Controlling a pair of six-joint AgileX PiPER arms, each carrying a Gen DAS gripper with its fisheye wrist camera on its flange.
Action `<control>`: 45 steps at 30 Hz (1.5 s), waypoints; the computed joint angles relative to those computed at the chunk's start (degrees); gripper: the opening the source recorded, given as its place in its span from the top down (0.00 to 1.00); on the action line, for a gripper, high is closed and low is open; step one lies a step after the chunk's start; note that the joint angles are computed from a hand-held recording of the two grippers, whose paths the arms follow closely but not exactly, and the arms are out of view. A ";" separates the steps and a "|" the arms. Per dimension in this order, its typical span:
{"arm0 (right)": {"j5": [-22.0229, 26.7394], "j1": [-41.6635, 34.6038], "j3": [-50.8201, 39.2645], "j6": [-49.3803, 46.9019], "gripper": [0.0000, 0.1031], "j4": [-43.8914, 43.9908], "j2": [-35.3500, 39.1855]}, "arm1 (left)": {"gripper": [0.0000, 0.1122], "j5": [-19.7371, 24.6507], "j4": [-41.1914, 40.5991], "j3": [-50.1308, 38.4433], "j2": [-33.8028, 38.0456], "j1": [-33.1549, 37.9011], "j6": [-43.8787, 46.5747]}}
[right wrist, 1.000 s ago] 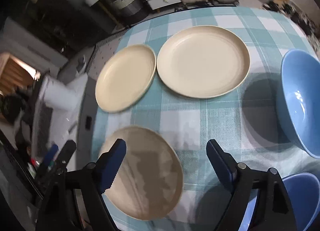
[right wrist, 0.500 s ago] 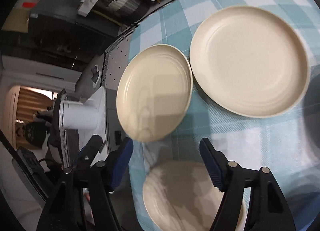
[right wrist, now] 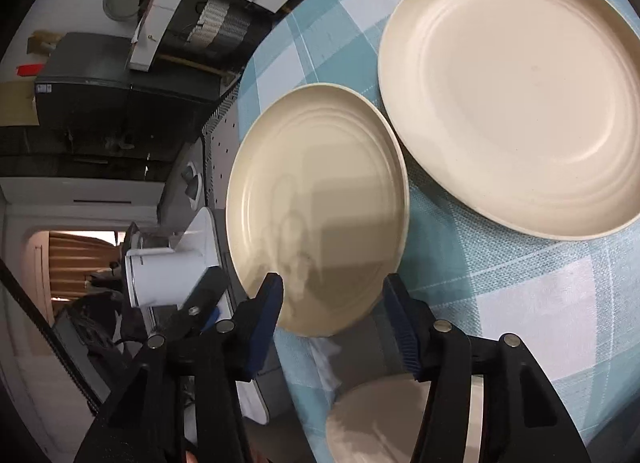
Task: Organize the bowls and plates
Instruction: 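Move the left gripper to the rim of a small cream plate, then close the left gripper on the plate rim and lift it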
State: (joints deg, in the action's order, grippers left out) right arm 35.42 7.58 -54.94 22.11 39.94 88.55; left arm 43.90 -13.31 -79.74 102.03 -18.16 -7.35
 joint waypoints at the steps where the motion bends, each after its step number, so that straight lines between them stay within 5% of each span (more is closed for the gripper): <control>1: -0.41 0.44 0.44 -0.26 0.48 0.61 -0.26 | 0.37 0.22 -1.04 -0.14 0.46 0.35 0.97; 11: -2.82 1.99 0.02 7.09 0.48 -3.64 1.63 | 0.38 0.54 2.37 -2.25 3.63 -0.29 -1.92; 14: -3.84 2.89 -0.59 9.43 0.49 -4.58 3.06 | 0.54 0.94 3.39 -3.03 4.62 -0.76 -2.58; 19: -5.38 5.04 -2.24 18.14 0.64 -11.63 4.48 | 0.65 0.81 1.31 -3.59 5.66 -0.26 -2.04; 27: -5.80 3.96 -1.86 17.06 0.89 -10.44 5.81 | 0.76 -0.42 -1.03 -3.02 6.97 0.52 -0.61; 33: -6.16 3.98 -1.92 17.04 0.90 -10.55 6.02 | 0.89 -4.07 1.76 0.01 5.37 -0.03 -2.56; 45: -6.34 3.59 -0.94 13.81 0.90 -9.32 5.30 | 0.91 -5.81 1.43 1.06 5.04 0.17 -1.73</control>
State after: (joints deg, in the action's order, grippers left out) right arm 29.09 11.17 -55.88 35.92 30.62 93.85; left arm 38.09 -11.88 -78.69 107.07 -17.98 -9.08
